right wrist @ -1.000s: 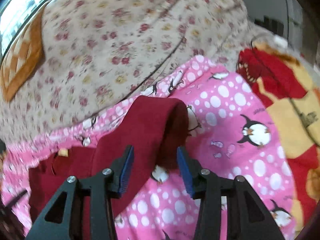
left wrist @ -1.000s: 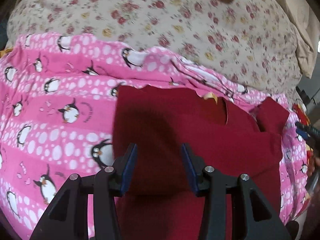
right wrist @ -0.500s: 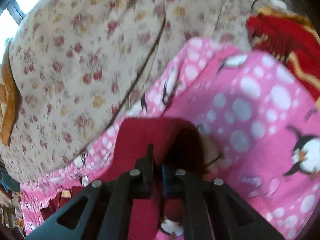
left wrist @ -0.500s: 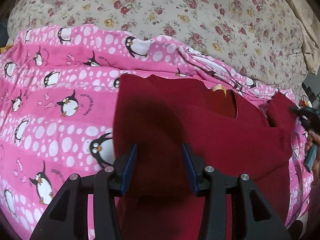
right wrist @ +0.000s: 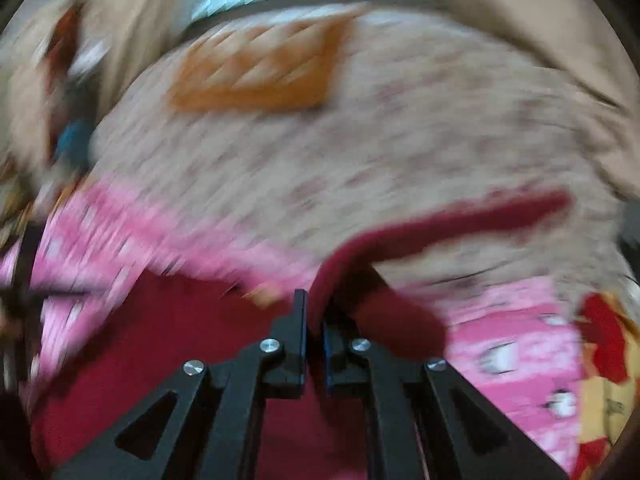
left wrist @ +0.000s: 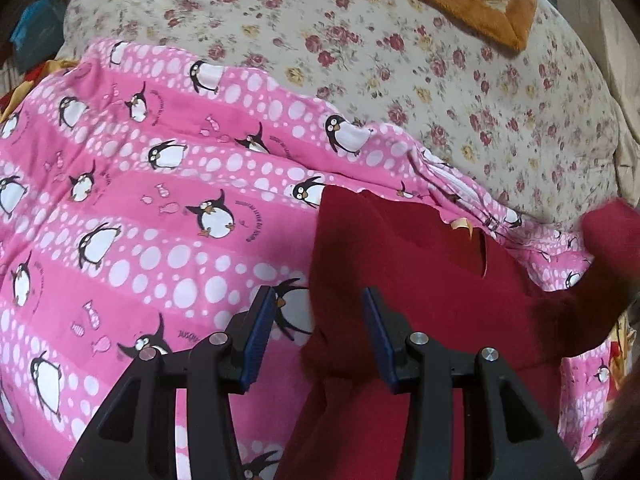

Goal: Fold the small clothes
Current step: 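Grasp the other side with the right tool, fold it over the middle, release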

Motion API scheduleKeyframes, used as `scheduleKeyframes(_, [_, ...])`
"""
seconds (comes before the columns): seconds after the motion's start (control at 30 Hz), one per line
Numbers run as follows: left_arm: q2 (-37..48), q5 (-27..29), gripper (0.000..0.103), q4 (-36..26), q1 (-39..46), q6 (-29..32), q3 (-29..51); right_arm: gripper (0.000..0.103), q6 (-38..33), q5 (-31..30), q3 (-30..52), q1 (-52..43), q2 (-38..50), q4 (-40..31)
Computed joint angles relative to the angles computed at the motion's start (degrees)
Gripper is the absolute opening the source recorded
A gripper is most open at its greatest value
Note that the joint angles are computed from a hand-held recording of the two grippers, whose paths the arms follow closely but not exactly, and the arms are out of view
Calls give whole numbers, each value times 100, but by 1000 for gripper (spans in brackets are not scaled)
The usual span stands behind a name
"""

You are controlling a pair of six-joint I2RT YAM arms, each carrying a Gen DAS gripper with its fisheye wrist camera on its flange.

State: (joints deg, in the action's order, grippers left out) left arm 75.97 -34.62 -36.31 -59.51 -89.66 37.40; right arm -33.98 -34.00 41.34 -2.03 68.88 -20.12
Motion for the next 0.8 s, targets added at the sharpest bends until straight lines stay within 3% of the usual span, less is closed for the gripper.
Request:
scheduleKeyframes(0.03, [-15, 3, 24, -33, -28, -13, 1, 8, 39, 298, -315, 458, 22, 111])
scheduleKeyframes(0.1, [-26, 29, 24, -104, -87, -13, 22, 26, 85, 814, -680, 1092, 336, 295])
scheduleKeyframes(0.17, [-47, 4, 24, -128, -145, 9, 11, 30, 118, 1112, -1041, 1379, 633, 569])
scheduleKeyframes(0.23, [-39, -60, 24, -102, -196, 54, 1, 33, 29, 987, -1172, 1177, 611, 598])
scheduleKeyframes(0.3, [-4, -69, 24, 72, -166, 149, -14, 42, -93, 819, -1124, 870, 484, 359])
scheduleKeyframes(0.47, [380, 43, 24, 900, -8, 480, 119, 50, -498, 255, -824, -136, 215, -318])
scheduleKeyframes(0.67, [1492, 887, 24, 2343, 497, 1374, 667, 53, -619, -315, -646, -916, 313, -649])
scheduleKeyframes(0.8, [2233, 1458, 24, 3260, 788, 1465, 945, 53, -820, -628, -723, -1312, 326, -617])
